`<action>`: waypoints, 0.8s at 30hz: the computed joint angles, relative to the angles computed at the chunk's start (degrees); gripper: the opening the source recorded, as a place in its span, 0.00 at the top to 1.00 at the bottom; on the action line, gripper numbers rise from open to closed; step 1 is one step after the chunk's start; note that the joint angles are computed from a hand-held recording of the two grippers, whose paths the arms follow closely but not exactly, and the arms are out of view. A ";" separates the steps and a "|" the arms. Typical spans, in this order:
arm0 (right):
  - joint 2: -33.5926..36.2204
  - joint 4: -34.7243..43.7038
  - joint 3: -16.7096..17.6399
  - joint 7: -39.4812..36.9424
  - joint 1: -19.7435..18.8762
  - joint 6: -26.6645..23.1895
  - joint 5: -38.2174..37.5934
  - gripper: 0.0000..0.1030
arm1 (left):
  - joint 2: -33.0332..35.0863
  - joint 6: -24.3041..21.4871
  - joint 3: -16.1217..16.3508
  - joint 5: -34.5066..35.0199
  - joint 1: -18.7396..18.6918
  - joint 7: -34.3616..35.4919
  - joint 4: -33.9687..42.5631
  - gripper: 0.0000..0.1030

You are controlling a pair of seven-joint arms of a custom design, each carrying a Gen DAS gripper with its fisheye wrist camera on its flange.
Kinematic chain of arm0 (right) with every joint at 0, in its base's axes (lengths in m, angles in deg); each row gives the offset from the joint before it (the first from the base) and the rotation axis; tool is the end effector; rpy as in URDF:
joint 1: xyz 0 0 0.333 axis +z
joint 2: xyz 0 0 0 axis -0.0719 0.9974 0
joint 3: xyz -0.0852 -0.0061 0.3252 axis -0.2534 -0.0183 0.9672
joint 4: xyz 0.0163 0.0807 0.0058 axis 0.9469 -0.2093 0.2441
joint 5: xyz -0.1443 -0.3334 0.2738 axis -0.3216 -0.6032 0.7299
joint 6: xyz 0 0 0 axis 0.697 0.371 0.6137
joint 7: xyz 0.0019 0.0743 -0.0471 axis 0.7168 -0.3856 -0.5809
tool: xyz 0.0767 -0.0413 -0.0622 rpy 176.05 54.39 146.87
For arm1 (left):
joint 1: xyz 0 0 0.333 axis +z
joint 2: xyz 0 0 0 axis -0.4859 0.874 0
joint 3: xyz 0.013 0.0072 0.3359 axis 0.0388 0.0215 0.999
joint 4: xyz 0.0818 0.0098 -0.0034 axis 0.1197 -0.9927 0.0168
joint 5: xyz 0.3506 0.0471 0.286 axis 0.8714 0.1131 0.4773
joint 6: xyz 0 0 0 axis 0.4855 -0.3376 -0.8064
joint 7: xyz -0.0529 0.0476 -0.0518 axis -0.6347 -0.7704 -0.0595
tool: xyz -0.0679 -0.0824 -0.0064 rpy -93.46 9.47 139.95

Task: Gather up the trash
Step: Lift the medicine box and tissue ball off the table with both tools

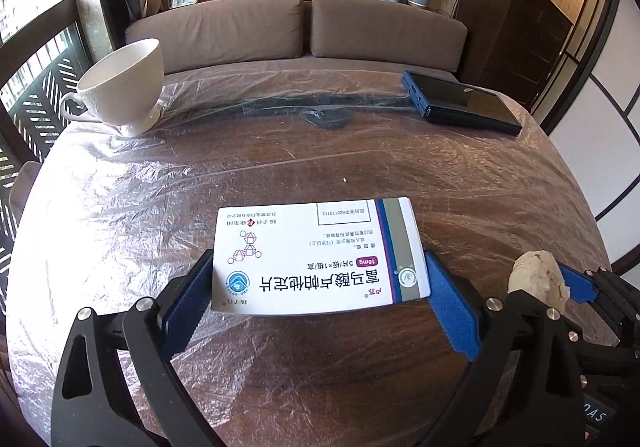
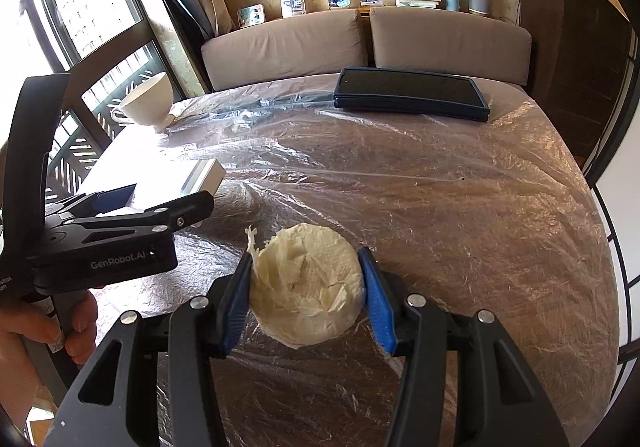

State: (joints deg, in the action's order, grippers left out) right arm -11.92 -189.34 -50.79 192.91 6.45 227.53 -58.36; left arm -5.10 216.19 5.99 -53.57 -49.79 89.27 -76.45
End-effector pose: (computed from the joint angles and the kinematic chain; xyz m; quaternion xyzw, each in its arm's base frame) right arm 0.3863 0.2719 0.4228 -0.6148 0.7171 -0.1644 0.2840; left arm 0.4561 -0.3634 0.3881 -0.5276 0.7928 -0.2758 0.1308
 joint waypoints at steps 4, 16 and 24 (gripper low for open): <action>-0.27 -0.13 -0.08 -0.11 0.30 0.13 0.12 0.51 | -1.13 0.12 0.07 -1.28 -0.28 0.45 -1.08 0.05; -2.02 -1.10 0.03 -1.14 1.42 -0.03 1.51 0.51 | -4.76 0.55 0.51 -3.04 -0.97 0.35 -4.44 0.05; -2.84 -1.63 0.16 -2.08 2.22 -0.22 2.67 0.51 | -6.17 0.49 0.34 -2.14 -1.09 -1.19 -5.74 0.05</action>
